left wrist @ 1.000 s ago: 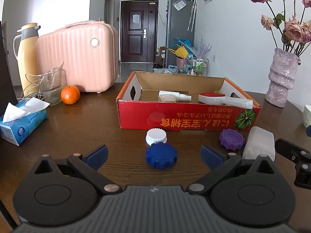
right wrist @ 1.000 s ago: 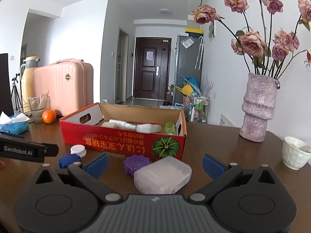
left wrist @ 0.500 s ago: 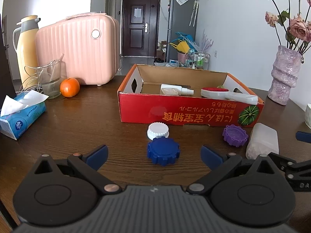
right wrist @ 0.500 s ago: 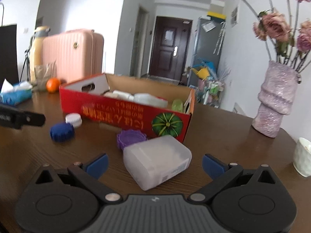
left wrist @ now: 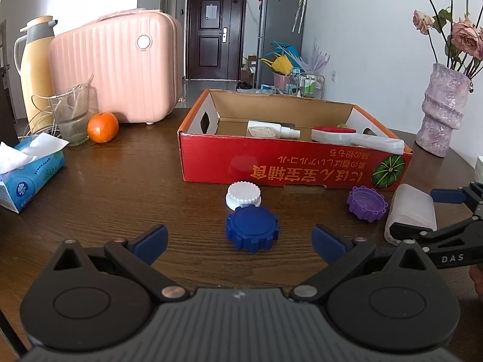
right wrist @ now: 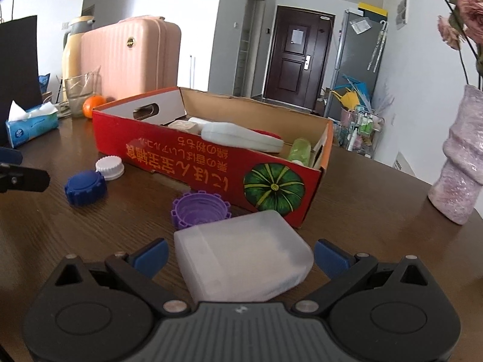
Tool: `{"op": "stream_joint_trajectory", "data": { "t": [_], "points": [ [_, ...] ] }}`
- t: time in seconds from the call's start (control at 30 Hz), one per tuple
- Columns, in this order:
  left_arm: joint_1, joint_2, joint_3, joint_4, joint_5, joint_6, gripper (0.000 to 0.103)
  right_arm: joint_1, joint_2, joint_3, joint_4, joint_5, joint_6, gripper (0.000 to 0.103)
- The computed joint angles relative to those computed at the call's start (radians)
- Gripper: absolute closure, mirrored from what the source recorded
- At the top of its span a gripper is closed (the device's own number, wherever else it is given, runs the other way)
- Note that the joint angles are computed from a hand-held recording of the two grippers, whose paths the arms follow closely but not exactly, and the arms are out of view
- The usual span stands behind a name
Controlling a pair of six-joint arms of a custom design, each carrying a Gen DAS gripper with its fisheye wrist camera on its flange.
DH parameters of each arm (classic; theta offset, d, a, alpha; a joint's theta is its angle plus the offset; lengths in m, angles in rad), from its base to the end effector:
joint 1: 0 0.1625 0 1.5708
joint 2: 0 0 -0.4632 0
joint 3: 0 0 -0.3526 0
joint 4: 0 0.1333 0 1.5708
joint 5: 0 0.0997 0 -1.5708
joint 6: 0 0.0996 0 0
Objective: Organize rigid objects
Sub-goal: 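Move the right tool to the translucent white plastic box and close on it, then lift the plastic box with the right tool while the left tool approaches the blue cap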
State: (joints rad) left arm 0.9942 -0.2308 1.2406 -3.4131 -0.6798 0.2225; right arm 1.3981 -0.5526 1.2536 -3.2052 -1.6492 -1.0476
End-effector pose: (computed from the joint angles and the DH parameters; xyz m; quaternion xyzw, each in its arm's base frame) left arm -0.2332 -0.7453 0.0015 0.1606 0.8281 -0.4286 0.3237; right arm -0.0143 -0.8125 0.1992 0.3621 -0.8158 0.3484 0.2863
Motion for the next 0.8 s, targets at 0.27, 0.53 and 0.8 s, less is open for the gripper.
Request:
{"op": "stream_joint_trajectory", "data": {
  "t": [0.27, 0.53, 0.8],
  "points": [
    [0.005, 0.001, -0.007, 0.021, -0.001, -0.013, 0.0, -0.001, 0.018, -0.066, 0.107, -0.011, 0.035, 0.002],
    [0.003, 0.004, -0.009, 0.011, 0.005, -0.007, 0.0, -0.003, 0.003, -0.011, 0.043, 0.015, 0.096, 0.02],
    [0.003, -0.001, -0.004, 0.006, 0.002, -0.013, 0.0, 0.016, 0.007, 0.061, -0.112, -0.051, 0.15, 0.022]
  ]
}}
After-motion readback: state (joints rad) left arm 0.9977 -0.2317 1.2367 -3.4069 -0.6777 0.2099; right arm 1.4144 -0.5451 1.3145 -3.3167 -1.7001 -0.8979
